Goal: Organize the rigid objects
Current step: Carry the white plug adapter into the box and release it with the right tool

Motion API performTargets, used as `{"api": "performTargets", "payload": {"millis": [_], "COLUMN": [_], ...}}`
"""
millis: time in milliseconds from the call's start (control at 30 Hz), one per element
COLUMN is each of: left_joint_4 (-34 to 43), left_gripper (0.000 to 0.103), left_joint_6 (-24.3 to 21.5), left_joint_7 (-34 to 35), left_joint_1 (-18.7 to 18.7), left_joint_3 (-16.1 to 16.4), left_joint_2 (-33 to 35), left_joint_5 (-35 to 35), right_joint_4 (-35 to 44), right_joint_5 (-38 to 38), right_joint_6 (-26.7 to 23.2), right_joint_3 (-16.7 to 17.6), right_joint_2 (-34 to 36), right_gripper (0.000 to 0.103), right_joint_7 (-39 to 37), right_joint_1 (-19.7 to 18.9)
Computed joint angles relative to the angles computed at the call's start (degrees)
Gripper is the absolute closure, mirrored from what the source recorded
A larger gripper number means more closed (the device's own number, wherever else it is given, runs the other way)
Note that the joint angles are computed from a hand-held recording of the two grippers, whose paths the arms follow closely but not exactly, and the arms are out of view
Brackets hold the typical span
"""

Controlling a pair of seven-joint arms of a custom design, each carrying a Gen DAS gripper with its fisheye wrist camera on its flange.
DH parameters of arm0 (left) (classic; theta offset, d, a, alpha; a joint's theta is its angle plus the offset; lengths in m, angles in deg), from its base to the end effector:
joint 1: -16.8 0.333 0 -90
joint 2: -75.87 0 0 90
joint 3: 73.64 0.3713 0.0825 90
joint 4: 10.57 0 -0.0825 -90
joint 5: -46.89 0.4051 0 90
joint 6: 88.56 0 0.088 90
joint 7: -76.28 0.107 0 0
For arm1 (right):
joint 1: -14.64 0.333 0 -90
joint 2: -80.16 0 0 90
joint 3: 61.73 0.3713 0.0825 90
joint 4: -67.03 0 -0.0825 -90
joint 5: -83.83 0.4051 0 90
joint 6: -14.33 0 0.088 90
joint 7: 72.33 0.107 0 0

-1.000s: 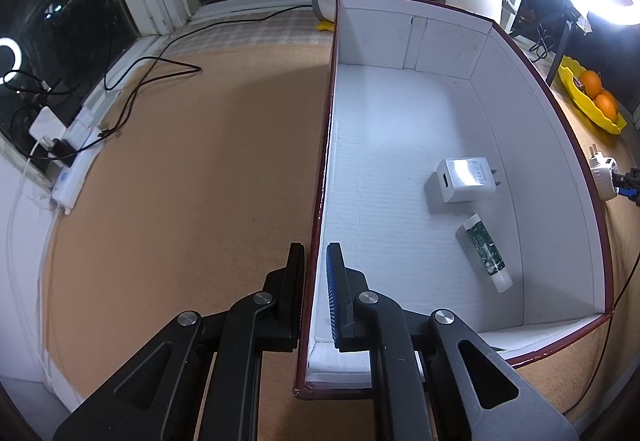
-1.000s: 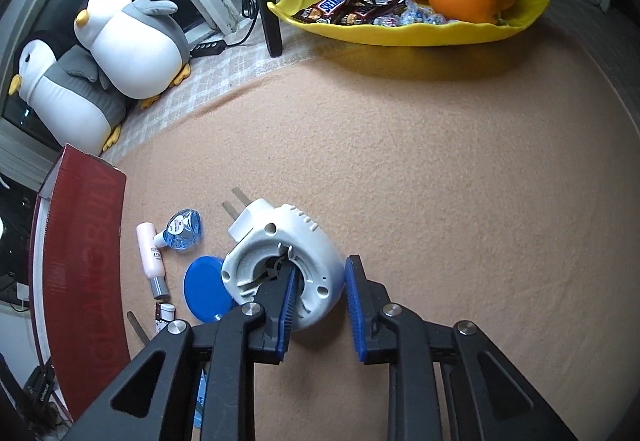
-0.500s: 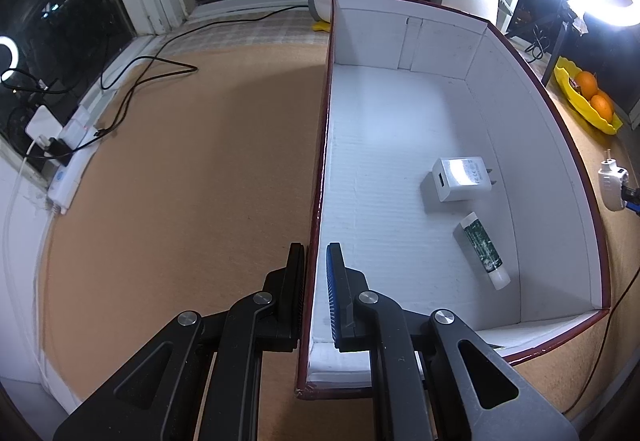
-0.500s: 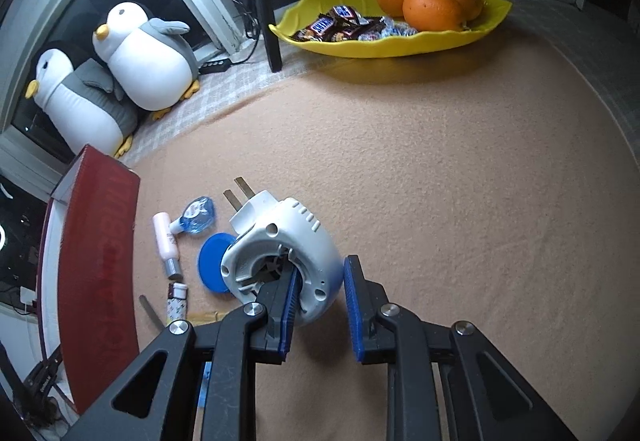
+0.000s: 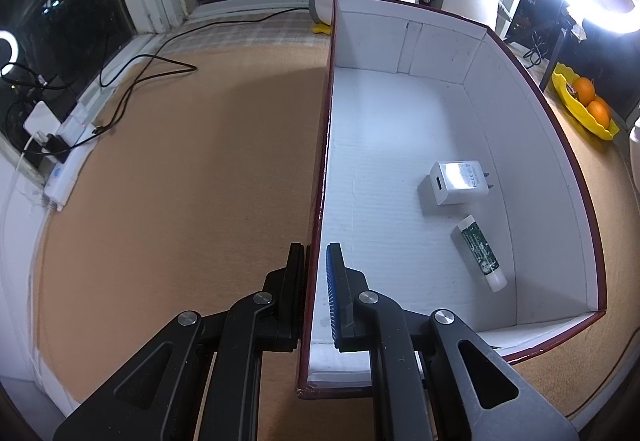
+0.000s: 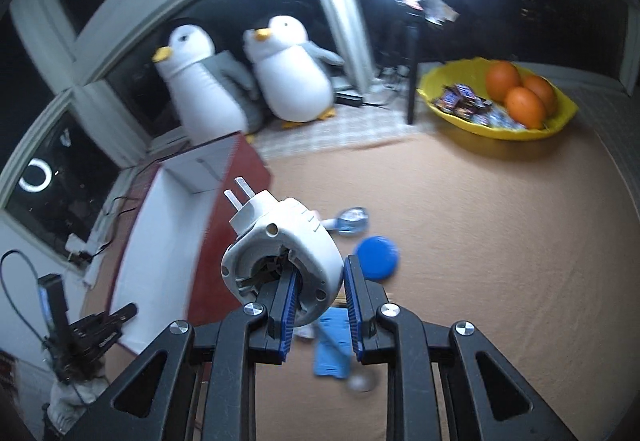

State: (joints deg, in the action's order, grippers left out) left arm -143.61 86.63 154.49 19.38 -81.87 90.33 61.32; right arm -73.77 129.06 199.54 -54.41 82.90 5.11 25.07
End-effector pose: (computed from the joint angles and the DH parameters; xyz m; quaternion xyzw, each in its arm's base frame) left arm 0.5809 -0.0750 0.3216 -0.6418 0.7277 -0.1800 0.1615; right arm 0.5173 0.0926 0.3844 -0.5632 0.7513 -0.1423 0.3134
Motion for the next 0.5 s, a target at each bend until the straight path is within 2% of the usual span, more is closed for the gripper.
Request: {"api": "performTargets", "payload": {"millis": [67,133,300,400,500], "left_joint_4": [0.0,0.1,-0.1,-0.1,-0.2], "left_gripper": [0.093,0.093,0.093,0.093,0.093], "left_joint_6": [0.0,-0.1,0.4,0.7,0.9], "left_joint_7": [0.5,1.5,1.4,0.8,0.7], "left_joint_1": [0.8,1.9,1.4,0.8,1.0], "left_joint_3": [-0.8,-2.0,-1.5,-0.8,-0.9], "left_joint_2": [0.1,0.2,0.3,0.3,0.3], "left_joint_5": [-0.7,-2.0,-2.3,-1.8,-1.8], "right_joint_4": [2.1,4.3,8.1,9.6,11.1], "right_joint_5": [7.4,11.2,11.2,6.8,4.0], "right_joint_6": [-1.1,-2.2,-3.9,-4.4,-5.3], "right_joint_3": [3.5,4.2,4.2,3.3,3.5], "right_joint_2": [0.2,1.2,3.9,5.3,6.8], "right_gripper": [0.083,0.083,0.083,0.083,0.083], "right_joint_7": [-7.4,-11.6,-13.1,-10.5,-8.9], "right_joint_1": [-1.2,-0.4,2.5,4.6,4.9]}}
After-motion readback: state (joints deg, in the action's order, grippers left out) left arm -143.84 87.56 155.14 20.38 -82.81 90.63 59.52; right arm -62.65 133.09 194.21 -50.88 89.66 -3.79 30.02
